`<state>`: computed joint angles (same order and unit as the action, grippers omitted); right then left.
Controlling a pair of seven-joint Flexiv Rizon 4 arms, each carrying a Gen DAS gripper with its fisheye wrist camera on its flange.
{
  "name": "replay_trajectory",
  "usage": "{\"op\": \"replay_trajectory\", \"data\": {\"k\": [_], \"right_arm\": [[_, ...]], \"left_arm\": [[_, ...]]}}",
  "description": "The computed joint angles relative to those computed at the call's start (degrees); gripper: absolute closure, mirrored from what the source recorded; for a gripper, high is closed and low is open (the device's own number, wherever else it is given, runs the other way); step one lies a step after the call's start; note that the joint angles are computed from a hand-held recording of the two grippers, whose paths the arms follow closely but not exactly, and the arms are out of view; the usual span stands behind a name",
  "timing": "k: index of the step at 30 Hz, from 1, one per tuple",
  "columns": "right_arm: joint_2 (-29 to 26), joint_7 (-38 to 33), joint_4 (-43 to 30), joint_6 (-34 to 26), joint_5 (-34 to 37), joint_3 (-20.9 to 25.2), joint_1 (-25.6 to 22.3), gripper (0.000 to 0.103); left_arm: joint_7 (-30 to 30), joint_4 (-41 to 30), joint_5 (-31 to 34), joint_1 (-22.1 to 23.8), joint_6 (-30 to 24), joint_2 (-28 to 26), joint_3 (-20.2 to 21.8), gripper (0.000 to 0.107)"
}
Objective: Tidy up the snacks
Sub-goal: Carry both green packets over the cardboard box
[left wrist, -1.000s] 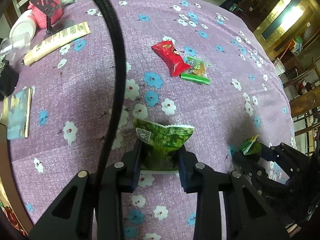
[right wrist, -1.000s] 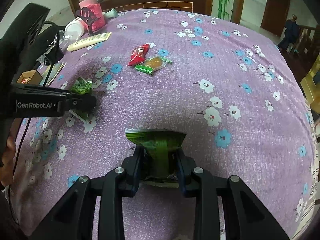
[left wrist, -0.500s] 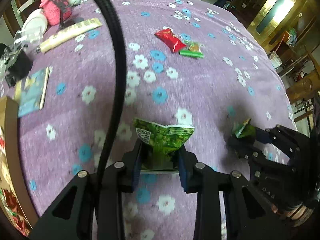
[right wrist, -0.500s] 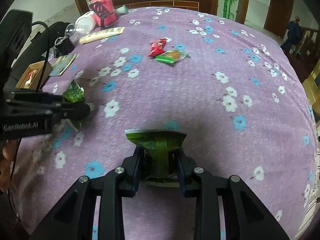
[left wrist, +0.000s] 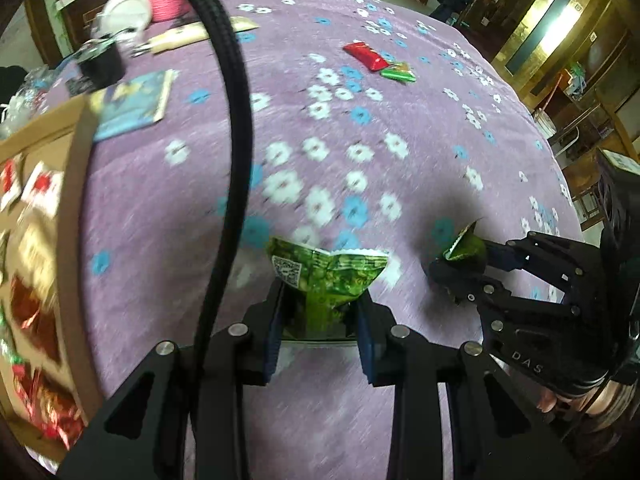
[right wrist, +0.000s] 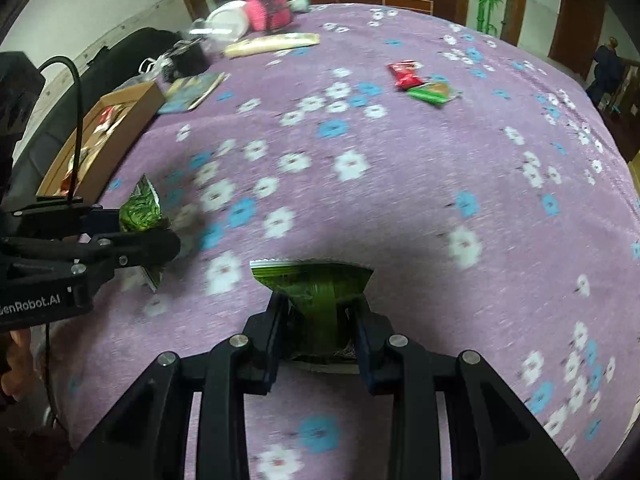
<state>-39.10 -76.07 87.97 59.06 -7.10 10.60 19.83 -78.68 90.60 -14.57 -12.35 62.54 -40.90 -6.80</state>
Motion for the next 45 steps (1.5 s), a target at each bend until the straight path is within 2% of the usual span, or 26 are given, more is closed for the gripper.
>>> {"op": "replay_trajectory", "data": {"k": [11, 24, 30, 34, 43, 45], "right_arm": [[-0.4, -0.6, -1.5, -1.9, 1.4, 2.5, 2.7, 0.072], [-3.6, -4.8, -9.8, -5.0, 2.6, 4.3, 6.3, 0.072], [-6.8, -8.2, -16.6, -7.2, 3.3, 5.1, 8.4, 0.072], [-10.4, -11.2, -23.8, -9.6, 3.8, 5.4, 10.2, 0.072], [-19.8, -15.8, -41.8, -16.7, 4.8, 3.9, 15.5, 0.072], [-21.6, -16.3, -45.4, -18.1, 5.2, 3.4, 16.3, 0.072]], "left_arm": [[3.9, 11.1, -4.1, 4.6, 7.1, 6.1, -2.7, 0.073], [8.0, 16.8, -10.3, 8.9, 10.5, 10.0, -4.9, 0.073], [7.9, 17.4, -11.5, 10.1, 11.3, 11.2, -3.3, 0.073], [6.2, 16.9, -10.7, 10.4, 11.4, 11.3, -1.0, 0.073], [-1.0, 13.1, -4.7, 10.5, 11.1, 9.4, 5.8, 0.073], [-1.9, 12.8, -3.9, 11.0, 11.2, 9.2, 6.0, 0.073]]}}
